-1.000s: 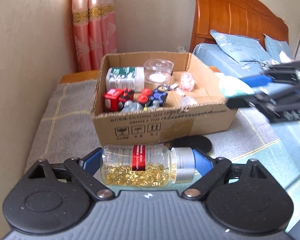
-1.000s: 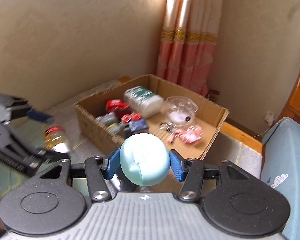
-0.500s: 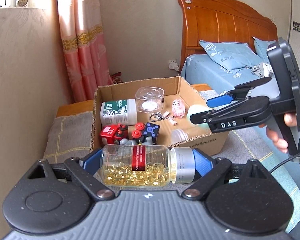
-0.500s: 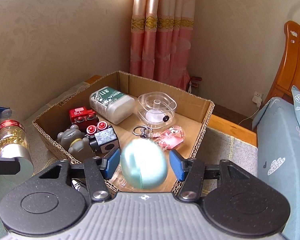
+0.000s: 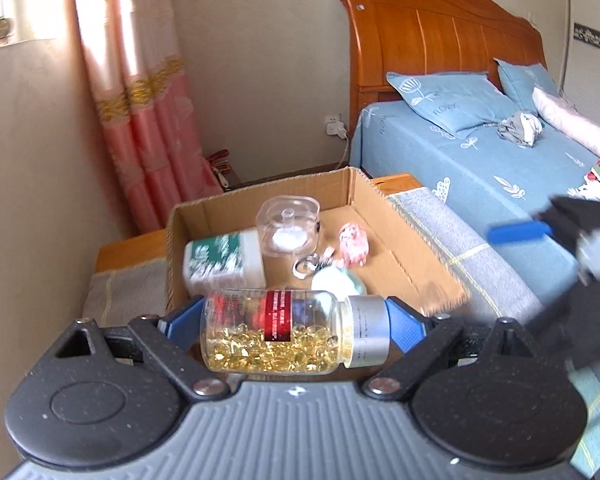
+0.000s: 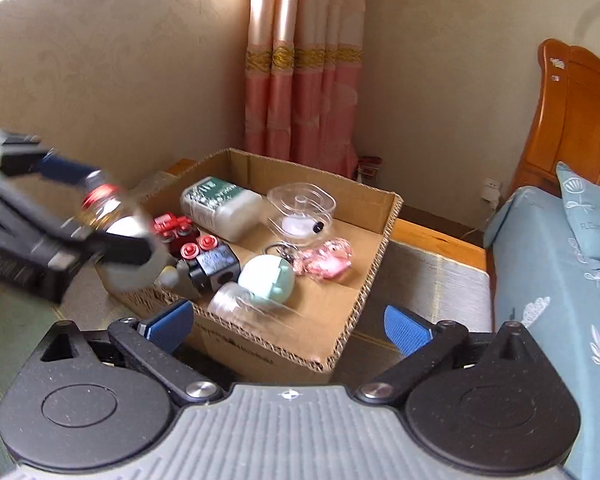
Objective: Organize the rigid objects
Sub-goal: 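Lower the capsule bottle and green case into the box and open both tools, then grasp the black oval case with the right tool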
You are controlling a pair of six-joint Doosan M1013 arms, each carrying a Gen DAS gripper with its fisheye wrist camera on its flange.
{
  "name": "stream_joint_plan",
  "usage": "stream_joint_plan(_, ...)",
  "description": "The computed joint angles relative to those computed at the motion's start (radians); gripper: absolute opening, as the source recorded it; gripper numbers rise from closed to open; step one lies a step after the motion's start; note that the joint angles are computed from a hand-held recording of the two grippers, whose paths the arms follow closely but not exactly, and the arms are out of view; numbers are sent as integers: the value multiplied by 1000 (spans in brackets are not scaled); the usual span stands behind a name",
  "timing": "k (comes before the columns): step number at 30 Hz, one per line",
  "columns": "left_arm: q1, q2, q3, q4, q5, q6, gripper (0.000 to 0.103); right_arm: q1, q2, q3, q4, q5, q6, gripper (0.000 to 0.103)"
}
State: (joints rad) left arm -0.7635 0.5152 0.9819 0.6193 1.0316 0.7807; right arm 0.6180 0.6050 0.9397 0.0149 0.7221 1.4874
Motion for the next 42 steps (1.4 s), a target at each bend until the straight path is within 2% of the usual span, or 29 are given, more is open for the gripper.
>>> stream_joint_plan(4,24,71,-115,-70,24,98,93,1,-17,30,-89,-1,114,103)
stream_joint_plan(7,42,137,-220,-125,71,182,93,-9,-27,48,-74,6,158,103)
stream_joint_plan(10,54,203,-320,-142,133,214,93,-12,-36,66,-71,14,188,103)
stream_joint_plan(14,55,222,-344,-101,136,175,95,-9,-44,80,-80,8,206,103)
stream_joint_plan(22,33,137,-221,-36,109,113,96,3,-24,59,-74,45,231,103)
stream_joint_plan(28,3,26,-35,4,54,-54,100,32,-12,68,-100,60,247,103)
stream_joint_plan(32,-19,-22,60,53,84,-181,100,46,-10,90,-81,32,281,103)
stream_joint_plan(34,-25,-45,104,58,99,-266,100,56,-17,118,-96,-21,335,103)
stream_joint_plan(37,-34,-63,145,77,159,-365,100,71,-3,117,-153,-29,429,103)
stream_joint_plan(42,-47,-87,198,113,253,-439,100,93,47,48,-209,45,535,103)
